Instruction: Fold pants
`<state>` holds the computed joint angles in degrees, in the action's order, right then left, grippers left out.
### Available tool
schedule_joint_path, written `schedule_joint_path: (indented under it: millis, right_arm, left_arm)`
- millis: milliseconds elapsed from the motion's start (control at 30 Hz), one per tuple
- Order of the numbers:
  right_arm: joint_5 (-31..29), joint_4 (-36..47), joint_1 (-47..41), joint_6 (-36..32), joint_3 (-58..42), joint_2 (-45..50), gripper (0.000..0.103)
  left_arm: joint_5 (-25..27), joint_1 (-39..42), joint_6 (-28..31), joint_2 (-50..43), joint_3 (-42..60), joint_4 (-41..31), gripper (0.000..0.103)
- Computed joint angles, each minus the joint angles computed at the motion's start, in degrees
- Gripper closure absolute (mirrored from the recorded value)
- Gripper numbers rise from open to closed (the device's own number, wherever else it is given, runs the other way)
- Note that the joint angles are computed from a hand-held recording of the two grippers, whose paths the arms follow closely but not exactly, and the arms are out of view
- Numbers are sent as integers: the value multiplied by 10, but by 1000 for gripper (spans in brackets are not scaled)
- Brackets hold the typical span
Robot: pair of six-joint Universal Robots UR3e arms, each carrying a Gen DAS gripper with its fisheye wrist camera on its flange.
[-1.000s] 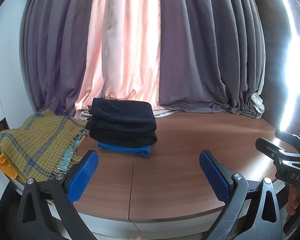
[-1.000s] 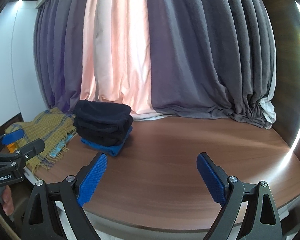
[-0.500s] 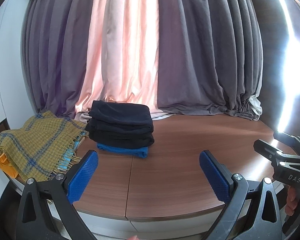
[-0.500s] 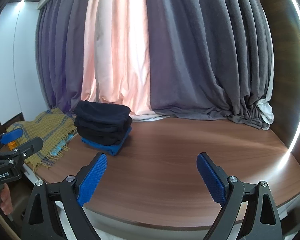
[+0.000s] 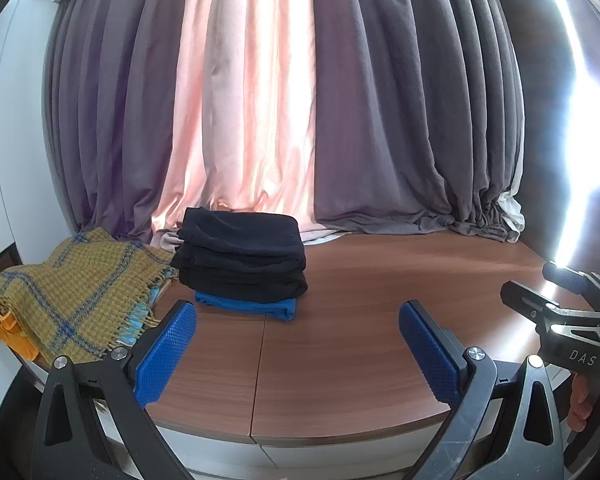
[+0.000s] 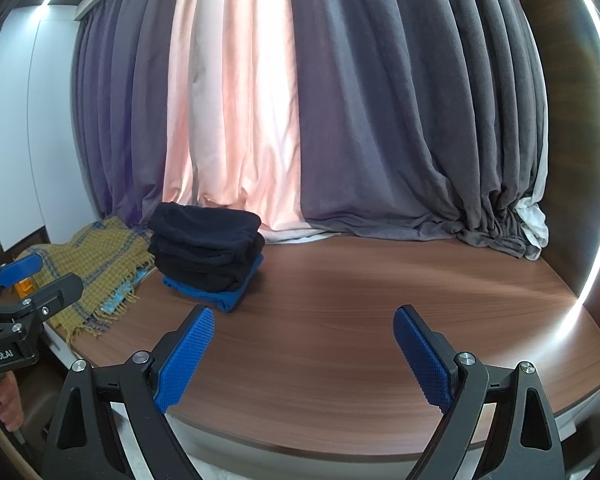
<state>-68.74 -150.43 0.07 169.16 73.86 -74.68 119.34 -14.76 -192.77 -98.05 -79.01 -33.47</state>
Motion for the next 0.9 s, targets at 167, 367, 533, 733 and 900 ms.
schedule_joint_path:
  millis: [167, 367, 533, 733, 900]
  right_arm:
    - [-1, -1, 0, 0, 1, 0, 11]
    - [-1, 3, 2, 0, -5, 3, 11]
    - [0, 5, 2, 0, -10, 6, 11]
    - [-1, 6, 2, 0, -14, 8, 11]
    - [-4, 5, 5, 2, -16, 11, 11]
  left_arm:
    - [-2, 3, -1, -1, 2, -2, 0]
    - [1, 1, -1, -1, 2, -3, 0]
    - [3, -1, -1, -3, 2, 0, 0]
    - [14, -6, -2, -7, 4, 1, 0]
    - [18, -7, -3, -10, 7, -1, 0]
